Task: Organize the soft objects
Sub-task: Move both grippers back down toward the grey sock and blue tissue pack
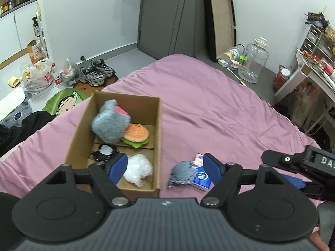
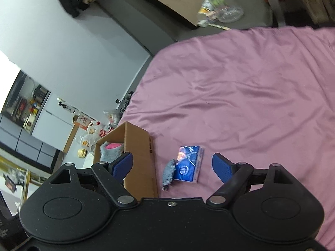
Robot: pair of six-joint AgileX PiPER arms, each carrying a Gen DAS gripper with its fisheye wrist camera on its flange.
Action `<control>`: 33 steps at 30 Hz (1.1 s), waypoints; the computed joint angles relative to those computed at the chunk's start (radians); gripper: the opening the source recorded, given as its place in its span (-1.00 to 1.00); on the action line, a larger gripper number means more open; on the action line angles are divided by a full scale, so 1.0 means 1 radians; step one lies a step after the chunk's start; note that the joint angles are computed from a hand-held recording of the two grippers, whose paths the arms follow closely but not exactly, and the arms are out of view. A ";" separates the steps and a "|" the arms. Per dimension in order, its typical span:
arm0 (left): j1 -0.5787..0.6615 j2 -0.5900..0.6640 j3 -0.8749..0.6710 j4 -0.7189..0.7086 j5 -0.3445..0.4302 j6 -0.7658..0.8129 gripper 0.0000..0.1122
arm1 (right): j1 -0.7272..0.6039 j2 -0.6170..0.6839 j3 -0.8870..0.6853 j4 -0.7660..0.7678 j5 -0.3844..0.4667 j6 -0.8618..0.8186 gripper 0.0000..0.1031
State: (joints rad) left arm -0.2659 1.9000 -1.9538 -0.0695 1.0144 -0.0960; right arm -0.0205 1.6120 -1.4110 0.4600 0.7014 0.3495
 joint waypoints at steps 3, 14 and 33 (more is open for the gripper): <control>-0.028 0.013 0.001 0.010 -0.007 -0.008 0.38 | -0.015 0.016 0.015 0.037 -0.001 -0.019 0.60; -0.092 0.053 0.046 0.029 -0.037 -0.040 0.26 | -0.060 0.048 0.048 0.119 -0.001 -0.070 0.57; -0.182 0.179 0.006 0.133 -0.033 -0.129 -0.03 | -0.125 0.095 0.072 0.246 0.007 -0.187 0.44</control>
